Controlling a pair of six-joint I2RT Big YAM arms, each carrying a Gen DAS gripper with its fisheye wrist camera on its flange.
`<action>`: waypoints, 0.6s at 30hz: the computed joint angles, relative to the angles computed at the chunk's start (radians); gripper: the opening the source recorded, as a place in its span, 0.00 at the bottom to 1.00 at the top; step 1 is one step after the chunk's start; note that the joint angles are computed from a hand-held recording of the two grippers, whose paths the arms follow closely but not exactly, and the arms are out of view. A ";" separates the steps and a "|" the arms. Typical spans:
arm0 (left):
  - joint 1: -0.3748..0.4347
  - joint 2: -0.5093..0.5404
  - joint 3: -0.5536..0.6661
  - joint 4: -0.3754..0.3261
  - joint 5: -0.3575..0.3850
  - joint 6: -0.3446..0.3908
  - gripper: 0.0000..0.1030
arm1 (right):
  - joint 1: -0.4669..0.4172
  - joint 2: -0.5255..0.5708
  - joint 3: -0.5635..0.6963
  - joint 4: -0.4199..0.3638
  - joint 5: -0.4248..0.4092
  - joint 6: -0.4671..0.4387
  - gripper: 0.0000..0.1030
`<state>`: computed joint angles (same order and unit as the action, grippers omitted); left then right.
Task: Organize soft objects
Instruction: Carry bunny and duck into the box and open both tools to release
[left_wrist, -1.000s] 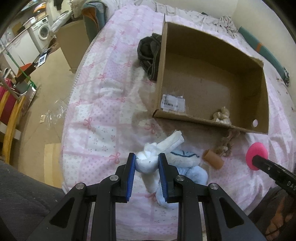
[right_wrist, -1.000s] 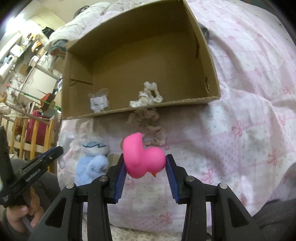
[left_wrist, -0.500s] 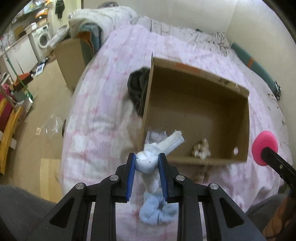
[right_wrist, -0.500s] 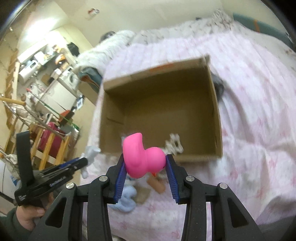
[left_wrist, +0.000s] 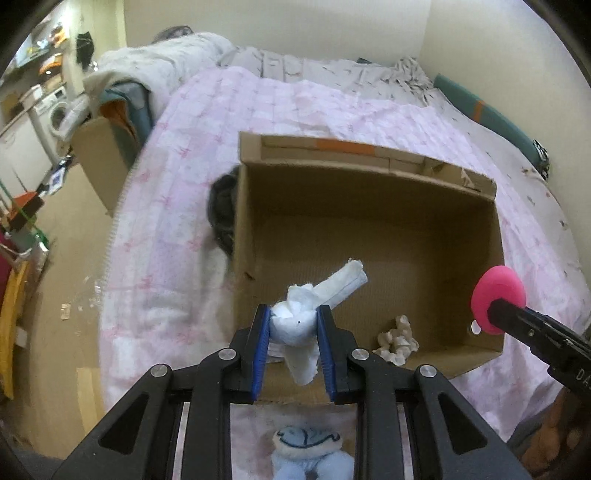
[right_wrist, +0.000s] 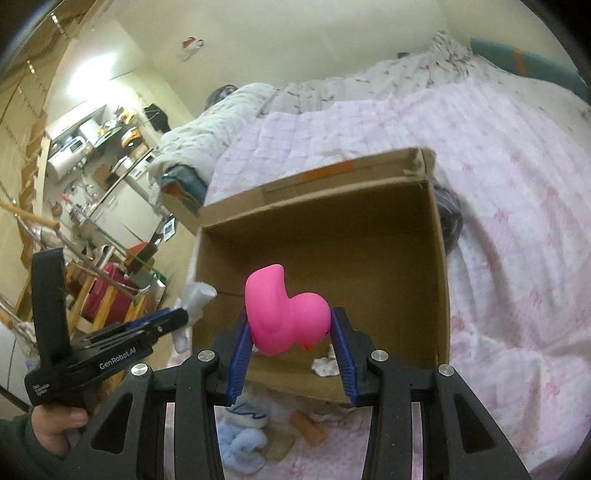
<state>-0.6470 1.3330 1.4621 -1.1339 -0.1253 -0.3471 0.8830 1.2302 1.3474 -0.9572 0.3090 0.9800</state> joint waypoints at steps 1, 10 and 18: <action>0.003 -0.001 -0.016 0.016 0.014 -0.003 0.22 | -0.004 0.007 -0.004 -0.007 -0.007 0.010 0.42; 0.022 0.012 -0.037 0.038 0.025 -0.062 0.22 | -0.018 0.044 -0.012 -0.057 -0.055 0.047 0.42; 0.003 0.028 -0.024 0.026 0.041 -0.041 0.22 | -0.028 0.081 0.003 -0.096 -0.084 0.041 0.42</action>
